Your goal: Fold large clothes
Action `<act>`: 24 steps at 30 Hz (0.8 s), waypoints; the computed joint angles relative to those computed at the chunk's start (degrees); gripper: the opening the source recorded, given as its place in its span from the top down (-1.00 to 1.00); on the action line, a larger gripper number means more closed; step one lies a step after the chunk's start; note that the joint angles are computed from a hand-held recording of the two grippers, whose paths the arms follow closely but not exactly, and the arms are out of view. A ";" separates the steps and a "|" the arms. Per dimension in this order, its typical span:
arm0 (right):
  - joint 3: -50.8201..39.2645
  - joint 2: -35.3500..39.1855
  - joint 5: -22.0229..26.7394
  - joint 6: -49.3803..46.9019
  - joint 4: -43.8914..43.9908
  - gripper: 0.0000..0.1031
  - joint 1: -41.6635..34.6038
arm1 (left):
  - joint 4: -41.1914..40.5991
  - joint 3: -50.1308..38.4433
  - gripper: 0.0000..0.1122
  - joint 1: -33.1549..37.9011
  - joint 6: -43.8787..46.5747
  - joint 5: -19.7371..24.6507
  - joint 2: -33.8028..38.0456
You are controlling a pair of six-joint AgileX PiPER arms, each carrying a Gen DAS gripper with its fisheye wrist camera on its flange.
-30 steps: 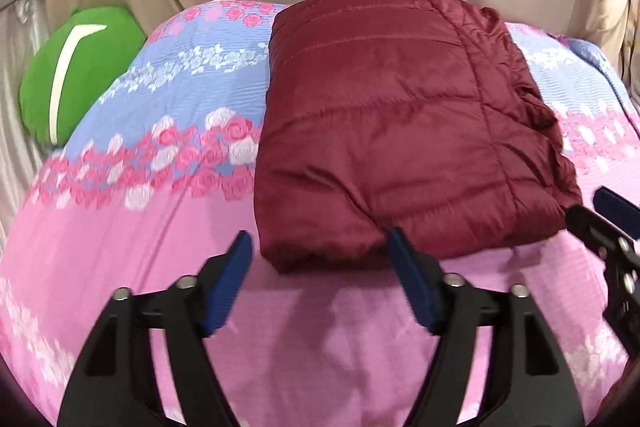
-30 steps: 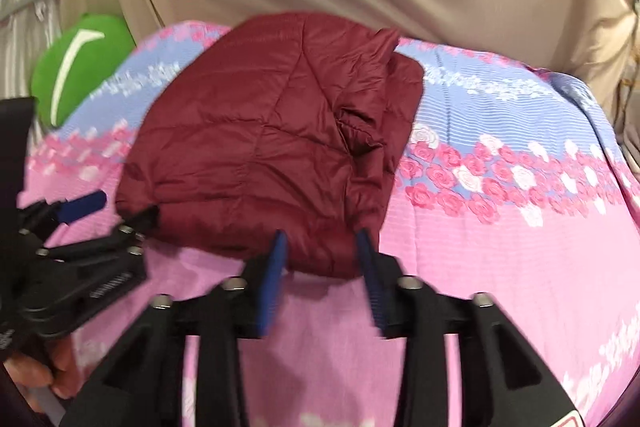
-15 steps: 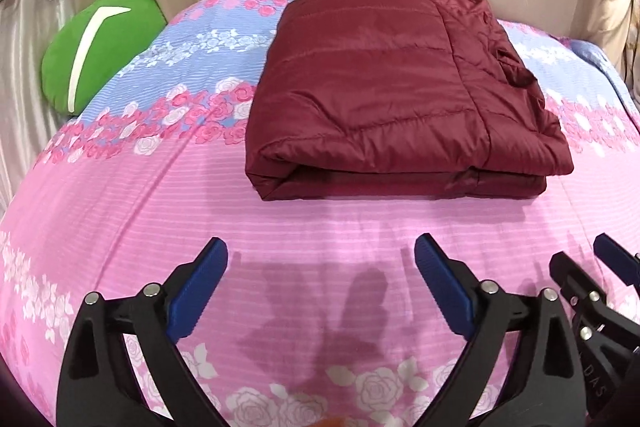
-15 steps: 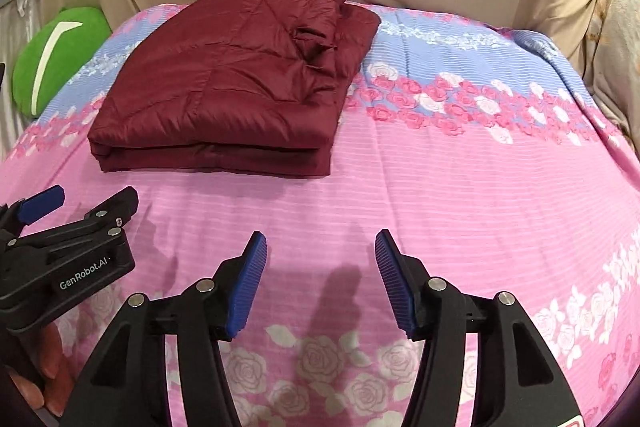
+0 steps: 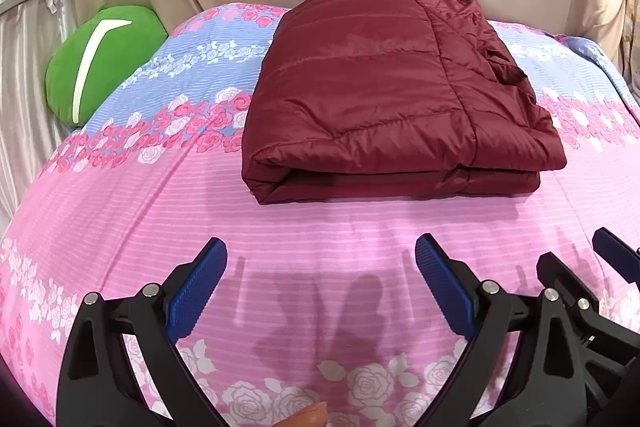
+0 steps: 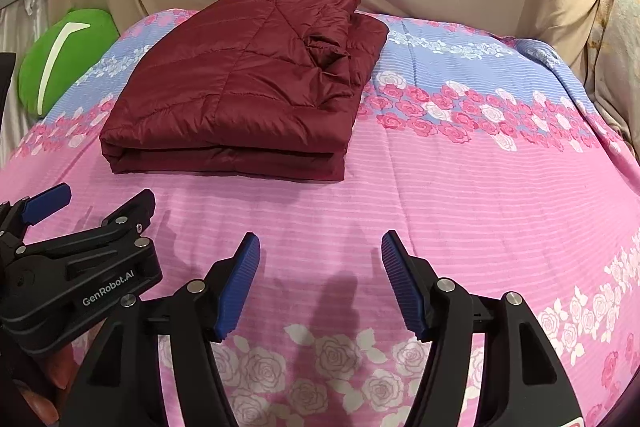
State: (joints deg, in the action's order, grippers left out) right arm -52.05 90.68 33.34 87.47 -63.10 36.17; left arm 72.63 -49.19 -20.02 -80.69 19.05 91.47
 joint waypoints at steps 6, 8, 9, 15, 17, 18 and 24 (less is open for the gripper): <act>-0.18 0.25 0.55 0.30 -0.09 -0.20 0.30 | 0.37 -0.08 -0.65 -0.42 -0.26 0.75 0.10; -0.23 0.35 0.99 0.77 -0.42 -0.20 0.61 | 0.94 0.05 -0.65 -0.39 -0.54 0.75 0.02; -0.28 0.40 1.17 0.90 -0.48 -0.20 0.76 | 1.20 0.11 -0.65 -0.54 -0.88 1.02 -0.02; -0.18 0.37 1.07 0.80 -0.63 -0.21 0.63 | 1.24 -0.08 -0.65 -0.93 -0.99 1.72 0.19; -0.14 0.41 1.12 0.87 -0.85 -0.20 0.60 | 1.47 -0.11 -0.65 -0.98 -1.15 1.86 0.26; -0.22 0.46 1.33 0.90 -0.88 -0.20 0.70 | 1.52 -0.10 -0.65 -1.02 -1.20 1.99 0.27; -0.31 0.58 1.67 1.22 -0.98 -0.20 0.96 | 1.78 0.06 -0.65 -1.05 -1.51 2.04 0.21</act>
